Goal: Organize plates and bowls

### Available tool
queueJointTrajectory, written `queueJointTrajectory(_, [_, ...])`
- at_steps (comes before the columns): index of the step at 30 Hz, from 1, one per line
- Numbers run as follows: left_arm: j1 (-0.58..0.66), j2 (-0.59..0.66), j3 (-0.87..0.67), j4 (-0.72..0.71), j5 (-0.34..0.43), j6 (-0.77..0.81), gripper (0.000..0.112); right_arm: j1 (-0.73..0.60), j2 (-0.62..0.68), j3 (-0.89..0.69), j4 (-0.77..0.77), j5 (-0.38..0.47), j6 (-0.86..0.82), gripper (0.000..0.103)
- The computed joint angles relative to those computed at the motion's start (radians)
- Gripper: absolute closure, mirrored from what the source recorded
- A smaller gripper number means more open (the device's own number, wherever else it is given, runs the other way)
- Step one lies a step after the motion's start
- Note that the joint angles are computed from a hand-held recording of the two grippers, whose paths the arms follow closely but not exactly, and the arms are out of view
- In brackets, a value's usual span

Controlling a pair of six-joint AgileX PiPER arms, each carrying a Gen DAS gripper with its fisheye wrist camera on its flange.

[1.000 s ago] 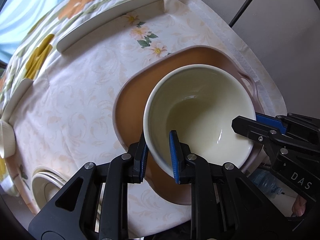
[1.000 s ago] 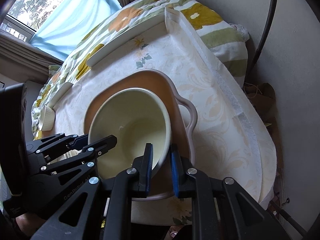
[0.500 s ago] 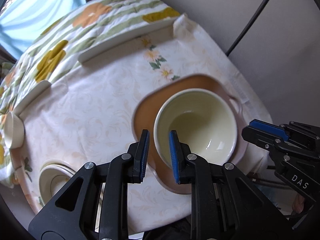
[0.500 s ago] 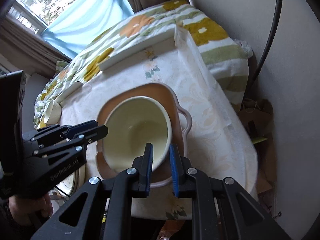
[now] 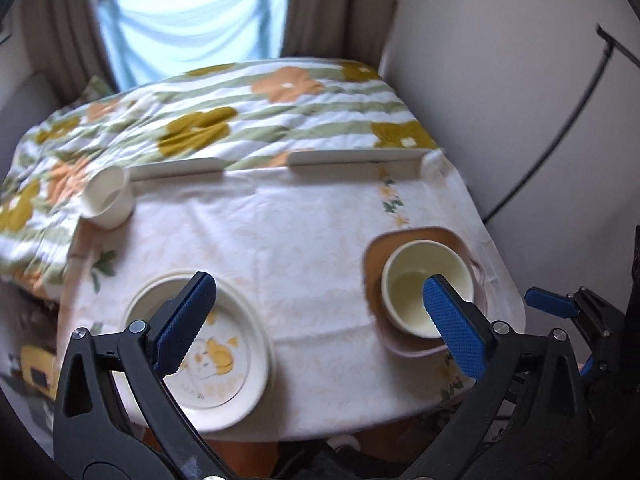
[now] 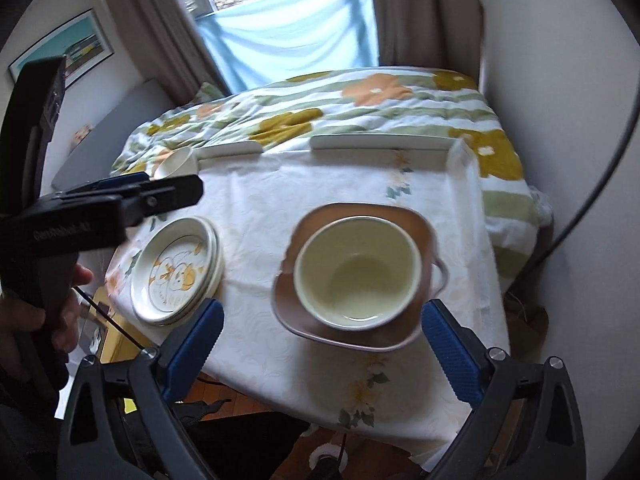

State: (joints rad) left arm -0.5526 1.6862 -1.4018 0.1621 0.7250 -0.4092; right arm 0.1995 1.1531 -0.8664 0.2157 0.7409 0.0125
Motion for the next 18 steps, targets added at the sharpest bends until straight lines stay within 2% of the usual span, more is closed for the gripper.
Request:
queueJointTrajectory(4, [0.062,-0.122,0.109,0.088,-0.017,-0.115,0.009,0.035,0.064,-0.055,0.064,-0.043,-0.087,0.005])
queueJointTrajectory(10, [0.248,-0.243,0.176,0.076,-0.025,-0.134,0.009,0.105,0.253,-0.302,0.118,-0.039,-0.179,0.004])
queueJointTrajectory(14, [0.449,-0.245,0.165,-0.101,-0.046,0.017,0.009,0.184,0.417,-0.554,0.029,0.010,-0.125,0.004])
queueJointTrajectory(16, [0.565,-0.203,0.130,-0.247,-0.046,0.129,0.009,0.210,0.515,-0.700,0.030,0.027,-0.137,0.004])
queueJointTrajectory(18, [0.660,-0.154,0.092,-0.368,-0.042,0.233,0.009,0.219,0.619,-0.857,0.046,0.082,-0.137,0.004])
